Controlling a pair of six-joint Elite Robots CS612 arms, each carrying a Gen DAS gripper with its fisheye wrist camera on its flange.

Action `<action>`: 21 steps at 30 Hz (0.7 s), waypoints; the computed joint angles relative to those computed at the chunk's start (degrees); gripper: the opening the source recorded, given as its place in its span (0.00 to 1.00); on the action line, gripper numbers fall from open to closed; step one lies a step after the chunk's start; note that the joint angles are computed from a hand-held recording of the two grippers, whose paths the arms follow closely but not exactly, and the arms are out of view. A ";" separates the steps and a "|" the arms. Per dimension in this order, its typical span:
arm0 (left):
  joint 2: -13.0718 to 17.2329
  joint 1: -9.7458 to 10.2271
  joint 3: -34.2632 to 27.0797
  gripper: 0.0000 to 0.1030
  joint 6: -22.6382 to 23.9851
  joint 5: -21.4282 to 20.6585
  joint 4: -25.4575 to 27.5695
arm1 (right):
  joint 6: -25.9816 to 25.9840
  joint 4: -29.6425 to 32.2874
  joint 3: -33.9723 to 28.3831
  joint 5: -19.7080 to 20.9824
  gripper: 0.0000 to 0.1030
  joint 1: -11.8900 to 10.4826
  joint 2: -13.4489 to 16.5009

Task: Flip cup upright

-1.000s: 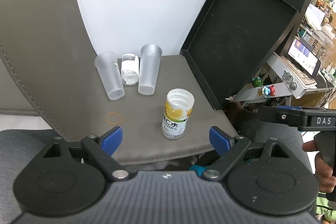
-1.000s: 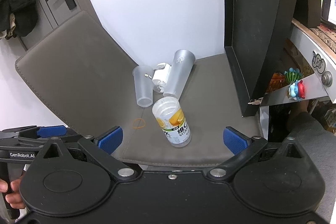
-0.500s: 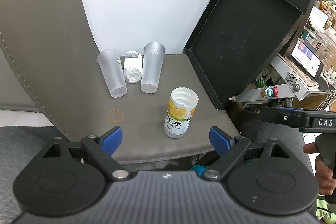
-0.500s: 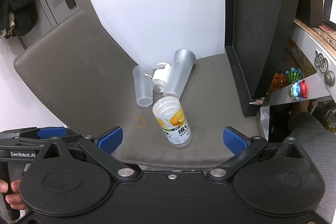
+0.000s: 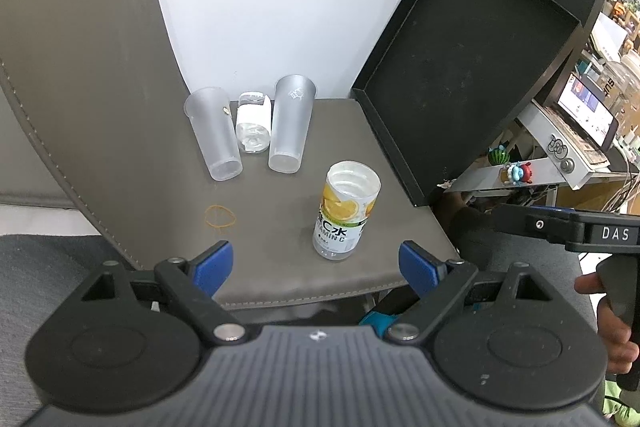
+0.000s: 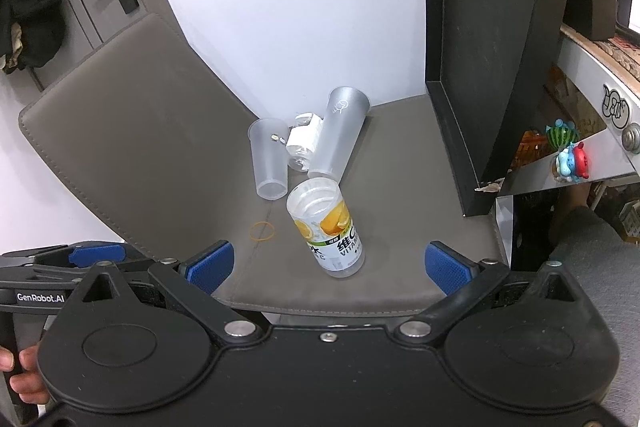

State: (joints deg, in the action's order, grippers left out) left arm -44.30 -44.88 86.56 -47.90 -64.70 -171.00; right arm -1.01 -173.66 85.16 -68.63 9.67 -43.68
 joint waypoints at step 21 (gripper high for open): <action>0.38 0.52 -0.13 0.86 -0.55 -1.26 0.60 | 0.35 0.40 -0.40 -0.78 1.00 0.01 0.43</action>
